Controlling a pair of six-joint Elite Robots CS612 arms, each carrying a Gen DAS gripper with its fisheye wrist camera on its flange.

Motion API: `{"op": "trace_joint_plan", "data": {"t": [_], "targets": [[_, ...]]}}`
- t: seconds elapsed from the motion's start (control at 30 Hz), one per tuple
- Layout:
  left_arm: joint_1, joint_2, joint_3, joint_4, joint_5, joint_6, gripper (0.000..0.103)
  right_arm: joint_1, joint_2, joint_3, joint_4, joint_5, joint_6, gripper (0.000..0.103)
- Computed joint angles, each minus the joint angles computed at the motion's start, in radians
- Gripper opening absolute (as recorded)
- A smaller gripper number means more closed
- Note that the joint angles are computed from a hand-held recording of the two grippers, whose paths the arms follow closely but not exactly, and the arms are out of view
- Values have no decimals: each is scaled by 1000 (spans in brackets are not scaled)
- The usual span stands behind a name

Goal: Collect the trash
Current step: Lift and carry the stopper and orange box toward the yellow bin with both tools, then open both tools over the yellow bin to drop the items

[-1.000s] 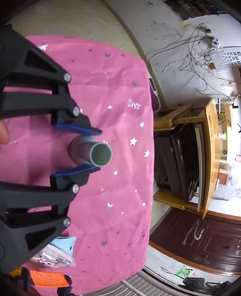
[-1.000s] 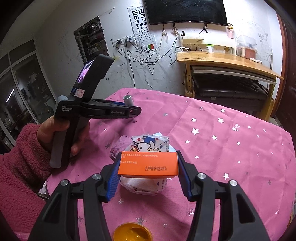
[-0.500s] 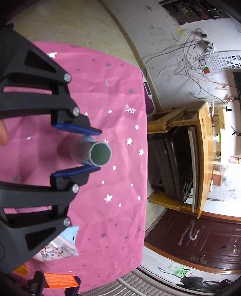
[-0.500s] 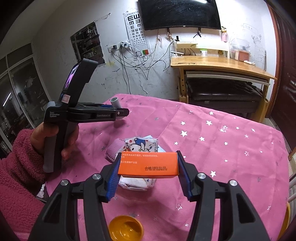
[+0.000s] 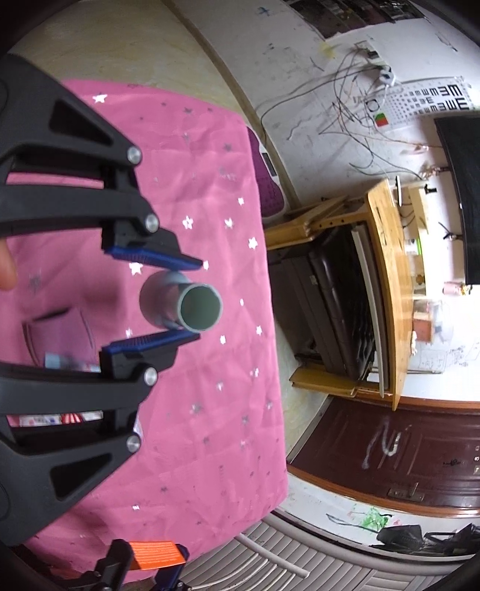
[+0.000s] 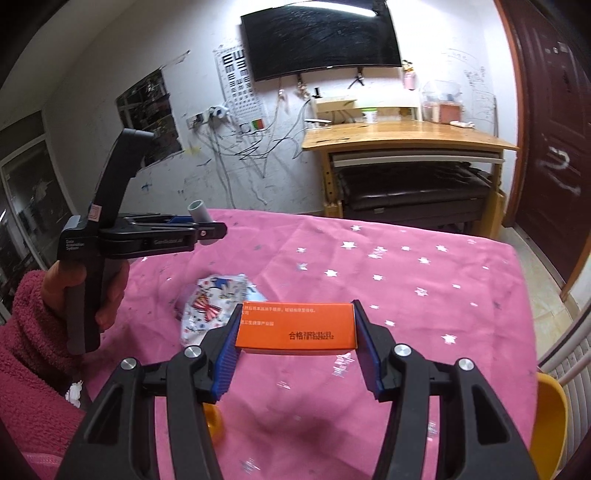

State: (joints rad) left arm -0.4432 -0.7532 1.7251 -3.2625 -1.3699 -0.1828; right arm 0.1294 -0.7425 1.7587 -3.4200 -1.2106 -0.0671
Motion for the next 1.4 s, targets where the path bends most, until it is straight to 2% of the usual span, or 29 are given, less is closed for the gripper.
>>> {"op": "trace_joint_plan", "data": {"t": [0.27, 0.4, 0.67, 0.87, 1.13, 1.23, 1.3, 1.4], "targets": [[-43, -3, -21, 13, 2, 34, 31, -46, -10, 58, -94, -31, 66, 50], [-72, -4, -41, 26, -13, 63, 31, -73, -19, 87, -140, -87, 116, 50], [-138, 5, -92, 41, -74, 148, 31, -139, -26, 158, -224, -166, 212, 50], [-180, 22, -134, 82, -111, 179, 31, -177, -23, 192, -269, -211, 260, 50], [-215, 49, -192, 176, -211, 145, 31, -222, -1, 216, -290, -254, 317, 50], [-228, 65, -231, 230, -257, 129, 31, -235, 5, 220, -278, -246, 340, 51], [-238, 78, -254, 264, -275, 123, 31, -245, 6, 223, -271, -227, 348, 53], [-251, 96, -288, 313, -284, 115, 31, -251, 9, 227, -270, -227, 349, 63]]}}
